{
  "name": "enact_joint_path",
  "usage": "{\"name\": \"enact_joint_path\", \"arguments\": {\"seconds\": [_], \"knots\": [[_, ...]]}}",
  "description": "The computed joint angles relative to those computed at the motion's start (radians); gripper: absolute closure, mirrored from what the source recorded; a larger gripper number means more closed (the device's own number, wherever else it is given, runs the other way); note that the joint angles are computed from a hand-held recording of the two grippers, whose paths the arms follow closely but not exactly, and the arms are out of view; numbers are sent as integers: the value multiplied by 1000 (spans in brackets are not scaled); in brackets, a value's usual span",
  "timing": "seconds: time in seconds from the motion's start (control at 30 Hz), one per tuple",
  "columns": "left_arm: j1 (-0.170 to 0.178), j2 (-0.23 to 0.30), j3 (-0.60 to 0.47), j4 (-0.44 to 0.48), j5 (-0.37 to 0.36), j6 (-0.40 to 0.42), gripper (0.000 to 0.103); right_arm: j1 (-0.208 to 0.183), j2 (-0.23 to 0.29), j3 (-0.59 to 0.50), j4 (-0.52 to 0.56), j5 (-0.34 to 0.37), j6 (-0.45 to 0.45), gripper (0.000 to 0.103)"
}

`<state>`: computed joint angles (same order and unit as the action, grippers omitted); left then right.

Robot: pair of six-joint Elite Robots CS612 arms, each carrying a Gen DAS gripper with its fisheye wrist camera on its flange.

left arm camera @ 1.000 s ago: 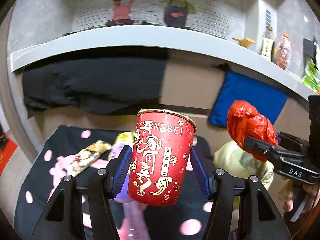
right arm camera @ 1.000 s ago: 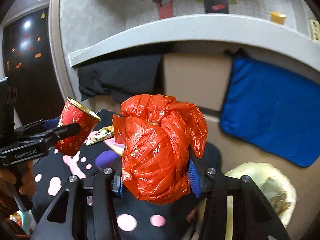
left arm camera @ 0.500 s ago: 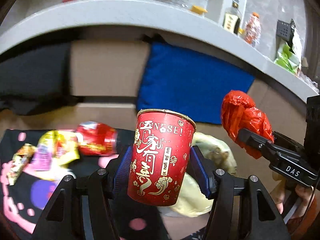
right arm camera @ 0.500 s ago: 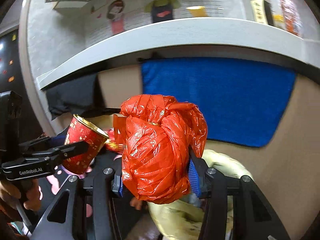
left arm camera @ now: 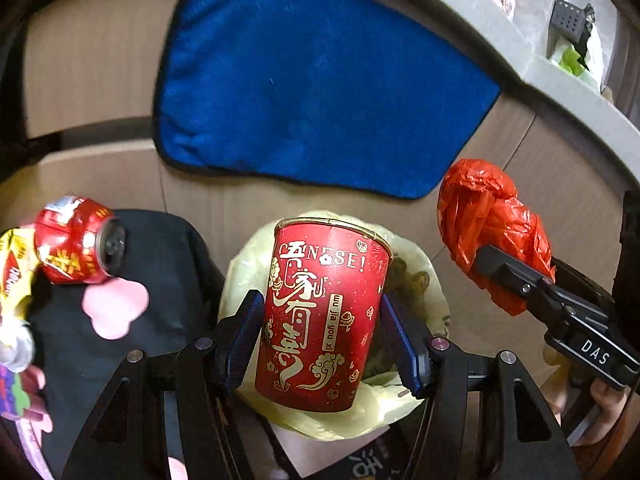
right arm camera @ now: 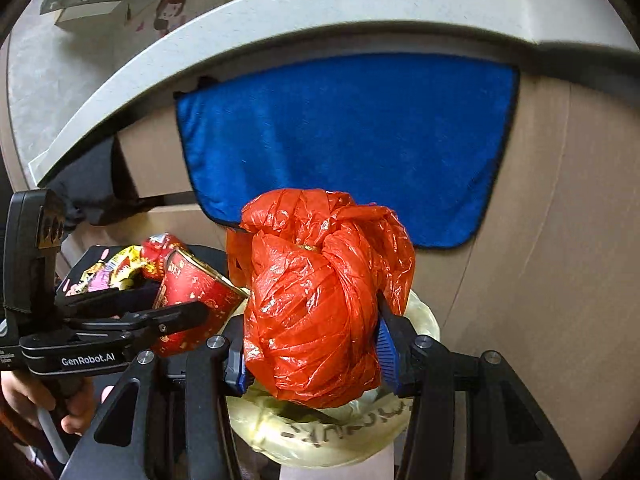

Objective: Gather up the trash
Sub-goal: 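Carry the cup and red bag over the yellow bag while opening both tools to release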

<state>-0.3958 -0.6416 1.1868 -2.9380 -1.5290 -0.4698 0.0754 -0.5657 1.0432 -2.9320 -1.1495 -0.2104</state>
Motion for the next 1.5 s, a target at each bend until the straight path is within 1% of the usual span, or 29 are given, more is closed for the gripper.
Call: {"name": "enact_joint_path", "arguments": {"seconds": [0.13, 0.33, 0.6, 0.73, 0.77, 0.87, 0.9, 0.97, 1.07, 1.17, 1.23, 1.3, 1.4, 1.5], "knots": [[-1, 18, -26, 22, -8, 0, 43, -5, 9, -7, 13, 0, 7, 57], [-2, 33, -40, 28, -21, -3, 43, -10, 26, -22, 41, 2, 17, 57], [9, 49, -56, 16, -90, 13, 41, -11, 41, -41, 52, 2, 27, 57], [10, 48, -55, 19, -81, 17, 39, -11, 45, -51, 62, 0, 39, 57], [12, 47, -52, 17, -87, 12, 38, -11, 46, -53, 65, 0, 40, 57], [24, 48, -53, 12, -139, -19, 37, -10, 45, -54, 77, -4, 38, 57], [26, 46, -51, 10, -143, -28, 37, -9, 45, -55, 79, -5, 37, 57], [29, 38, -40, 2, -133, -42, 37, -8, 46, -58, 82, -5, 35, 57], [29, 19, -14, -16, -85, -45, 37, -5, 48, -62, 88, -1, 30, 56], [28, -4, 22, -42, -39, -48, 37, -2, 51, -69, 100, 7, 24, 53], [29, -19, 48, -58, -14, -50, 37, 1, 52, -70, 88, 5, 32, 49], [29, -35, 75, -72, 8, -47, 37, 1, 52, -68, 75, 16, 44, 42], [31, -53, 110, -86, 35, -48, 37, 1, 50, -63, 59, 29, 63, 39], [32, -75, 151, -101, 64, -52, 37, 3, 43, -54, 48, 28, 70, 38]]}}
